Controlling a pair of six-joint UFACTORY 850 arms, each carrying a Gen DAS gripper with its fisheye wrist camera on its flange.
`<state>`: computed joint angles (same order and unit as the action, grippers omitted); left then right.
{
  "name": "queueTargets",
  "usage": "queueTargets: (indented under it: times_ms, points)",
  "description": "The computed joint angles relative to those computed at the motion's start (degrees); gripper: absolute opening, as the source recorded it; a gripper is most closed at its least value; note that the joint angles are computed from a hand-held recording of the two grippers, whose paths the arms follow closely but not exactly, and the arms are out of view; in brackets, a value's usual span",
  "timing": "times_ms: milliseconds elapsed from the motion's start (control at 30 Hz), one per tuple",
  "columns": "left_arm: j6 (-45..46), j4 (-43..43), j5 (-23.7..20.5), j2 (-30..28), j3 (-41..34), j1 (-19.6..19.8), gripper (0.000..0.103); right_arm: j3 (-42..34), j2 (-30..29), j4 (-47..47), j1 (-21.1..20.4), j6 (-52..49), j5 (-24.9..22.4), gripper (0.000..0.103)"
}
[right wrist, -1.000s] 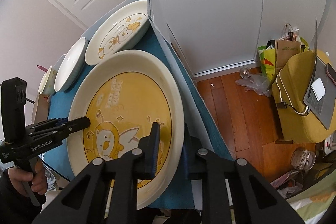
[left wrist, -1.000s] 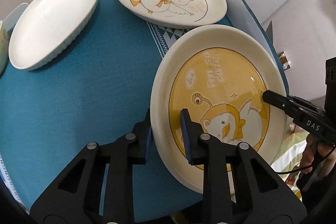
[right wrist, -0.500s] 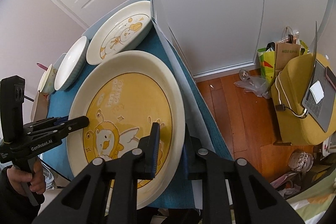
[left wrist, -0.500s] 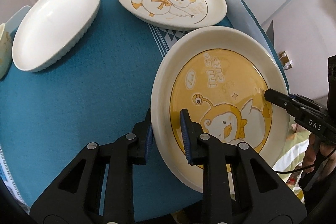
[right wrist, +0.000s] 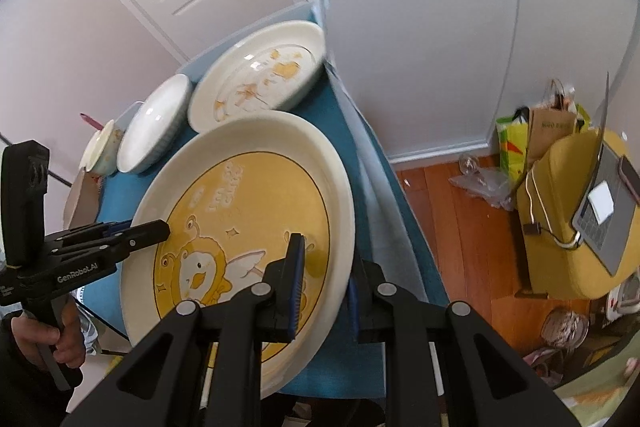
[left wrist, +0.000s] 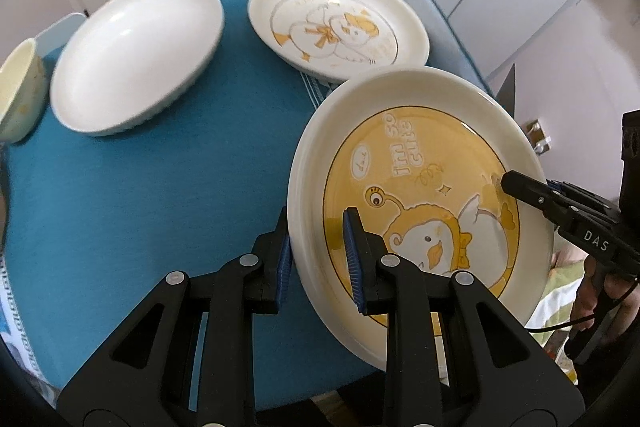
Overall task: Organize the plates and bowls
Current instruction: 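Lift the yellow duck plate with the right gripper and carry it beside the taupe basin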
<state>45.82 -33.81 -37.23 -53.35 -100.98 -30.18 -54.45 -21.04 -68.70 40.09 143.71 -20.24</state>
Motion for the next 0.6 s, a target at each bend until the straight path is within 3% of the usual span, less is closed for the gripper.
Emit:
queueTargets:
  times_ms: [300,600]
  points:
    - [1.87,-4.19,2.98,6.39,5.71,5.35,0.021,-8.93,-2.85,5.30,-0.21,-15.15,-1.07,0.017]
    - [0.11,-1.33,3.49,7.66,5.87,13.24,0.021,-26.96,-14.77,18.94,-0.11,-35.89,1.11,0.017]
